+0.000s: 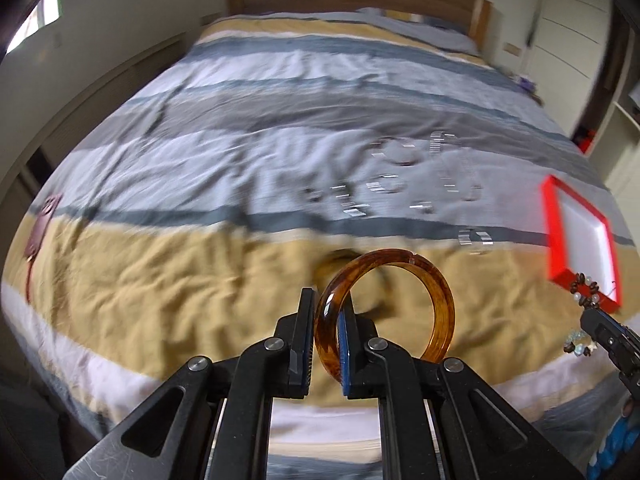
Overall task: Organize jewelry
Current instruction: 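Carry both items into the red box and open both tools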
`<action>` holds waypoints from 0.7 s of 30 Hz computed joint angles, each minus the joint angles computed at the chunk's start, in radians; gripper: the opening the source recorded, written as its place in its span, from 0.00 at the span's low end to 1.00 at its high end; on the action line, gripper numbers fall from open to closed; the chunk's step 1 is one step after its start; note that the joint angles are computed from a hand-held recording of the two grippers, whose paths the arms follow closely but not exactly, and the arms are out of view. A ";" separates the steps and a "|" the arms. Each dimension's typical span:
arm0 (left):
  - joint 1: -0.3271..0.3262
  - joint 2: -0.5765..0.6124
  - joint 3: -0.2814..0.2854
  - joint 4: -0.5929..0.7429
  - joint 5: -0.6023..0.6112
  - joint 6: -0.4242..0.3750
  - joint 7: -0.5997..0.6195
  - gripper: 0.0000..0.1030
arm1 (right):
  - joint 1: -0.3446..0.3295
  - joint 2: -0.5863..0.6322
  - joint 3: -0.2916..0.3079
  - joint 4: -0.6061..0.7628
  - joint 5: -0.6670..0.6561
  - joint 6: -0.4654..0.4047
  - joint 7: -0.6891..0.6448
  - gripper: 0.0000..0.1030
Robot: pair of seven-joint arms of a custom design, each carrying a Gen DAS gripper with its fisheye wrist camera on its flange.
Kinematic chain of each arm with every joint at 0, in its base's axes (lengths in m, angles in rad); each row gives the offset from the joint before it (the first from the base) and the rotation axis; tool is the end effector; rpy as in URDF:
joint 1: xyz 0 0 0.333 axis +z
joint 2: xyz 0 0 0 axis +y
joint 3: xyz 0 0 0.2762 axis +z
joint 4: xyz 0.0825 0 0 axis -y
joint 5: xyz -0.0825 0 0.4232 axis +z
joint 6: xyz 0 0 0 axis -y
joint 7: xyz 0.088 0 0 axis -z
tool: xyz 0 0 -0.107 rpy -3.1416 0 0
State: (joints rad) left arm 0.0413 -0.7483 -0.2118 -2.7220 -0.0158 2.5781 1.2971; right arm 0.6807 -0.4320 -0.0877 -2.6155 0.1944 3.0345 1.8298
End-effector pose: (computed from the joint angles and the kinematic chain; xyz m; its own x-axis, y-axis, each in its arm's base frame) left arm 0.4240 -0.0668 0.4574 0.1171 -0.9928 0.0261 -0.8147 -0.1111 -0.5692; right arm 0.4152 0.2623 0.4356 0.2751 -0.8858 -0.3738 -0.7552 0.0415 -0.6542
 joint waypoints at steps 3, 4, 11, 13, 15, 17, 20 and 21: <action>-0.053 0.093 -0.009 0.076 -0.027 0.021 0.019 0.10 | -0.120 -0.063 0.046 -0.044 -0.064 -0.013 0.047 0.13; -0.067 0.123 -0.015 0.101 -0.031 0.027 0.023 0.10 | -0.147 -0.075 0.050 -0.052 -0.082 -0.018 0.059 0.13; -0.178 0.439 -0.051 0.381 -0.046 0.087 0.086 0.10 | -0.366 -0.096 0.084 -0.062 -0.228 -0.071 0.153 0.13; -0.201 0.516 -0.057 0.452 -0.039 0.093 0.098 0.10 | -0.411 -0.083 0.088 -0.054 -0.262 -0.082 0.170 0.13; -0.224 0.613 -0.066 0.542 -0.015 0.089 0.095 0.10 | -0.447 -0.066 0.094 -0.045 -0.293 -0.093 0.188 0.13; -0.250 0.695 -0.066 0.618 0.000 0.080 0.091 0.10 | -0.475 -0.041 0.099 -0.031 -0.320 -0.103 0.204 0.13; -0.294 0.820 -0.059 0.733 0.057 0.059 0.063 0.10 | -0.497 -0.006 0.092 -0.014 -0.347 -0.119 0.209 0.13; -0.307 0.847 -0.052 0.755 0.070 0.052 0.056 0.10 | -0.504 0.009 0.093 -0.008 -0.355 -0.126 0.213 0.13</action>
State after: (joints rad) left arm -0.2661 0.0988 -0.2640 -1.9671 0.0546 2.6302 1.3534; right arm 0.1764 -0.4234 0.0054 -2.6235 -0.1604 2.9088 2.0426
